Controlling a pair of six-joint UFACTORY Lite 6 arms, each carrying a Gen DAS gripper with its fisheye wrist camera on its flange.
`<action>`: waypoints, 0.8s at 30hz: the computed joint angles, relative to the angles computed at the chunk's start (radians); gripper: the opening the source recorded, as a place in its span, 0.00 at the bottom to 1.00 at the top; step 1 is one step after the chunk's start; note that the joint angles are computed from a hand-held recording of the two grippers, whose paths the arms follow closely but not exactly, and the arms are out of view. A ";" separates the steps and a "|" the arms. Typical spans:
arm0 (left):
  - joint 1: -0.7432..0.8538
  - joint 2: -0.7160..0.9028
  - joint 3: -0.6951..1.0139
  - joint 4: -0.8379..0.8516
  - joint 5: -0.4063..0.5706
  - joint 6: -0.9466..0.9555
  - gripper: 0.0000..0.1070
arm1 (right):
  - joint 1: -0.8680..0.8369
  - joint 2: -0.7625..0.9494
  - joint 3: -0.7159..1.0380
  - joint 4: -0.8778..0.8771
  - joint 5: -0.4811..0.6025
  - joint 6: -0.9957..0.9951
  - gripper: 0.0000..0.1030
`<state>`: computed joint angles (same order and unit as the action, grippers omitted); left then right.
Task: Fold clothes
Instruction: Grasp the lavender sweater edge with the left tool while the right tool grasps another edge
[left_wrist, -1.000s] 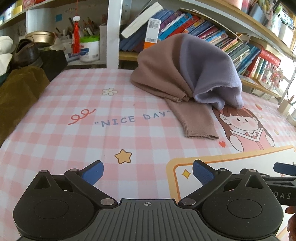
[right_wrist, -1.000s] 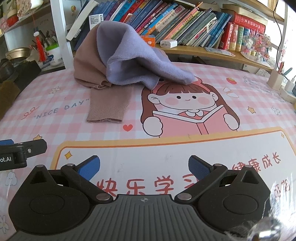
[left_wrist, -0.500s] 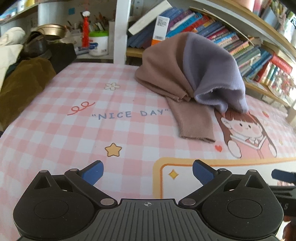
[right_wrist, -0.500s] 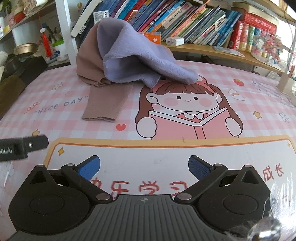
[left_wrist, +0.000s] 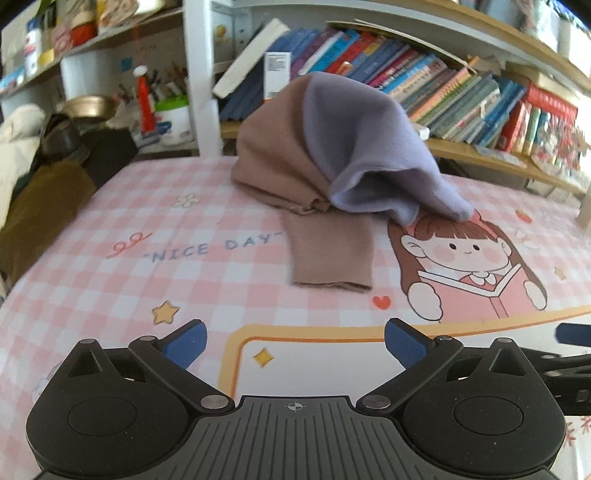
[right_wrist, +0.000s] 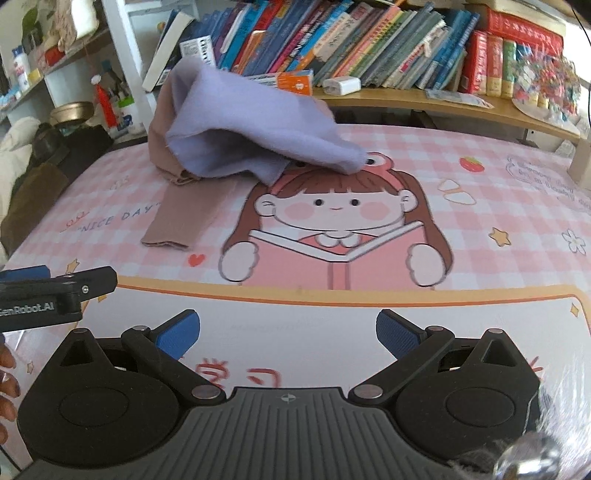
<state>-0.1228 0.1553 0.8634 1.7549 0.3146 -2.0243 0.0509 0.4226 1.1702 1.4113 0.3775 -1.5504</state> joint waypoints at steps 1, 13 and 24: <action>-0.017 0.025 0.031 -0.055 0.023 0.054 0.96 | -0.025 0.011 0.009 -0.005 0.022 0.000 1.00; -0.089 0.477 0.648 -0.367 0.154 0.496 0.96 | -0.319 0.214 0.265 -0.135 0.378 0.282 0.98; -0.098 0.575 0.844 -0.144 0.151 0.432 0.07 | -0.396 0.514 0.715 -0.126 0.768 0.646 0.80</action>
<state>-0.2208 0.7301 1.7075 1.6111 0.4657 -1.5922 -0.3455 0.9363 1.8856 1.2857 1.1456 -0.9042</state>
